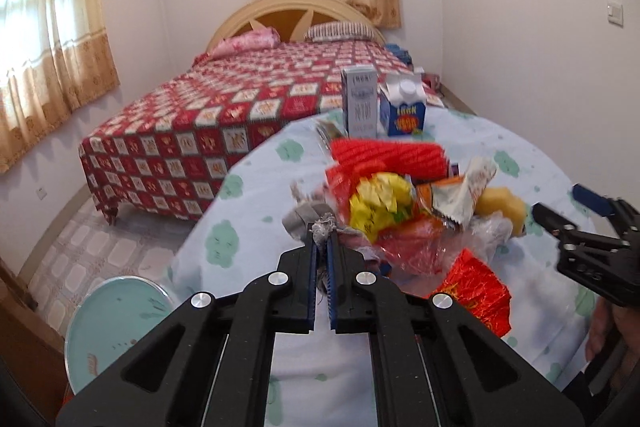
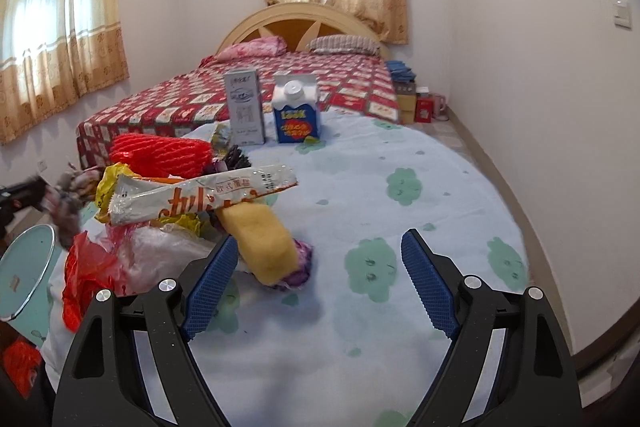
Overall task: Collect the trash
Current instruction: 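Grasp the grey cloth scrap with the left gripper while the right grasps the yellow sponge, then carry the sponge and cloth scrap over the teal bin and open both grippers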
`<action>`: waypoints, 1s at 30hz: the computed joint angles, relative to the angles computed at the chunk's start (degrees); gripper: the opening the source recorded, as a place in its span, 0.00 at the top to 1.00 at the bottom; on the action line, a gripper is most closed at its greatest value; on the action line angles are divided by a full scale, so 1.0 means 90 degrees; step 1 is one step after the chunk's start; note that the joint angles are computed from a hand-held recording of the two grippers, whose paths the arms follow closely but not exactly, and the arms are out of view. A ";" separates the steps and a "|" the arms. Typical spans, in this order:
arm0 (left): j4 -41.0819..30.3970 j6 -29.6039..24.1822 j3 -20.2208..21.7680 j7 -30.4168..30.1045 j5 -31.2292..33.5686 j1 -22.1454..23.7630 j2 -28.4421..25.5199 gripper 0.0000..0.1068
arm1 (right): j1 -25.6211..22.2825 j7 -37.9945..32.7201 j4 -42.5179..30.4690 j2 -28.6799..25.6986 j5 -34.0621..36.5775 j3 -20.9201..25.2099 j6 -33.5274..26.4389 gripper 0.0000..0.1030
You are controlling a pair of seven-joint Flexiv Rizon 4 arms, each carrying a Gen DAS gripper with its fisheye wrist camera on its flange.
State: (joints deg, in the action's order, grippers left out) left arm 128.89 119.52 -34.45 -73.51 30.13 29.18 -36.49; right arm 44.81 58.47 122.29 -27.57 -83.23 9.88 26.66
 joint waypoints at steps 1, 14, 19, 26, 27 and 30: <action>-0.0002 0.0015 -0.0040 -0.0001 0.0037 0.0051 0.0003 0.96 | -0.0088 -0.0060 -0.0031 -0.0026 -0.0091 -0.0029 0.0190 0.20; 0.0144 -0.0027 -0.0397 0.0027 0.0048 0.0597 0.0123 0.96 | -0.0611 0.0111 0.0018 -0.0086 -0.1061 -0.0141 0.1530 0.74; 0.0188 0.0055 -0.0260 -0.0089 0.0110 0.0704 0.0234 0.96 | -0.0217 0.0217 0.0270 0.0313 -0.0321 0.0114 0.0549 0.74; 0.0279 0.0039 -0.0515 -0.0270 0.0402 0.1259 0.0299 0.96 | 0.0044 -0.0061 0.0191 0.0558 -0.0003 0.0257 -0.0019 0.74; 0.0304 0.0054 -0.0560 -0.0274 0.0453 0.1367 0.0309 0.96 | 0.0085 -0.0169 0.0114 0.0547 -0.0008 0.0264 -0.0074 0.74; 0.0336 0.0111 -0.0566 -0.0269 0.0556 0.1593 0.0349 0.96 | 0.0127 -0.0349 -0.0117 0.0457 -0.0139 0.0224 -0.0021 0.74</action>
State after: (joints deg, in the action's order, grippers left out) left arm 131.92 120.51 -39.54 -75.93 35.14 43.51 -33.35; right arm 45.95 55.32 121.23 -23.46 -84.49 11.90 26.47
